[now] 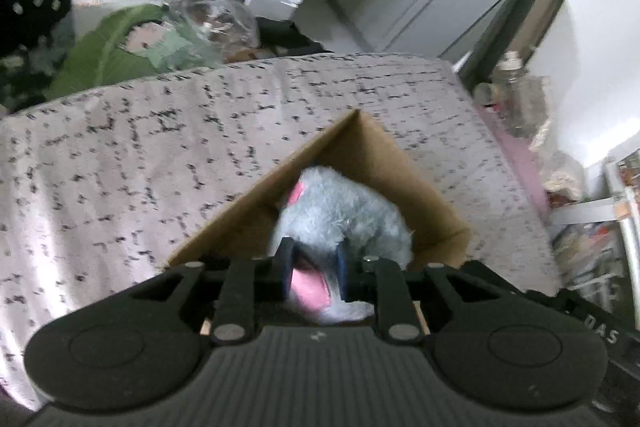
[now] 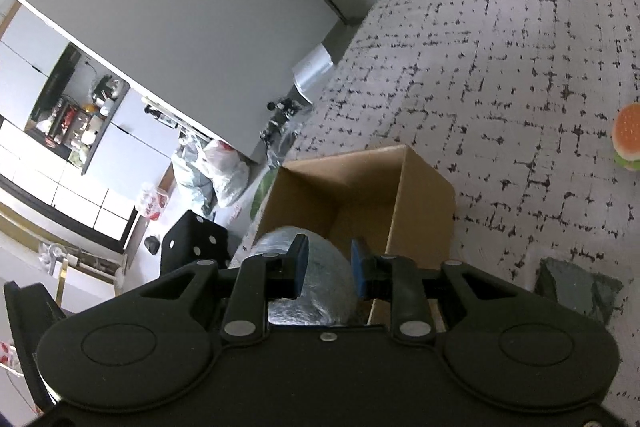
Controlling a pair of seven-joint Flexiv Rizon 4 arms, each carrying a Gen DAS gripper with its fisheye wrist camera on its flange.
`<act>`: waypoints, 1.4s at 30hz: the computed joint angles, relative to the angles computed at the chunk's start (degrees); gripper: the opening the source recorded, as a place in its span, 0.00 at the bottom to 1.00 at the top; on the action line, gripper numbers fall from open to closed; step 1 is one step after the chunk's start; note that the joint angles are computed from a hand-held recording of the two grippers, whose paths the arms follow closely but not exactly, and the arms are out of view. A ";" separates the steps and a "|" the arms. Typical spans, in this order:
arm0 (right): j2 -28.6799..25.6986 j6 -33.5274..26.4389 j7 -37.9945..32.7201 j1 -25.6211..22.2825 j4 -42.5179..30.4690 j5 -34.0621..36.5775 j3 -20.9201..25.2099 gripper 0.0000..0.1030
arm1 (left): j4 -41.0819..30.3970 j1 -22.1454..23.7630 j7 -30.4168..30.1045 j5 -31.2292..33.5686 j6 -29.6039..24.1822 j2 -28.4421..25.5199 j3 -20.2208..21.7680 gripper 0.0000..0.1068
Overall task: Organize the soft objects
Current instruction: 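Carry the grey plush toy into the cardboard box with both grippers, then release the grey plush in the box and withdraw both grippers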
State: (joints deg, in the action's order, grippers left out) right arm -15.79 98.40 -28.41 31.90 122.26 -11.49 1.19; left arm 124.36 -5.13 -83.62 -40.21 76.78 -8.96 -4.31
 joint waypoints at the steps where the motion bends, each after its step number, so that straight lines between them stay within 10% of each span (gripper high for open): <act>1: -0.06 -0.25 -0.14 -1.07 -0.19 0.28 1.20 0.27 | -0.53 -0.34 -2.31 2.91 -0.71 -0.09 1.01 0.19; 16: 5.09 -3.94 9.65 2.81 4.19 -9.81 -5.87 0.61 | -4.44 -0.42 -16.90 23.84 -8.23 3.55 4.83 0.56; 26: 10.08 -5.50 15.53 -4.44 8.11 -17.49 -1.91 0.78 | -5.89 -0.75 -22.16 32.16 -11.69 6.22 4.66 0.73; 30: 10.88 -6.58 9.02 -11.02 7.60 -7.71 6.35 0.83 | -6.36 -1.26 -22.48 34.34 -12.40 6.92 4.18 0.73; 42: 15.67 -12.89 -0.48 -15.41 7.52 0.66 9.91 1.00 | -7.36 -2.84 -25.35 38.37 -15.26 8.85 3.07 0.74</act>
State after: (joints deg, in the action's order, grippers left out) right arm -0.12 85.51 -28.89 16.49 129.78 -10.83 11.10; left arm 117.00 -7.97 -108.97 -1.83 61.51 -0.11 -1.24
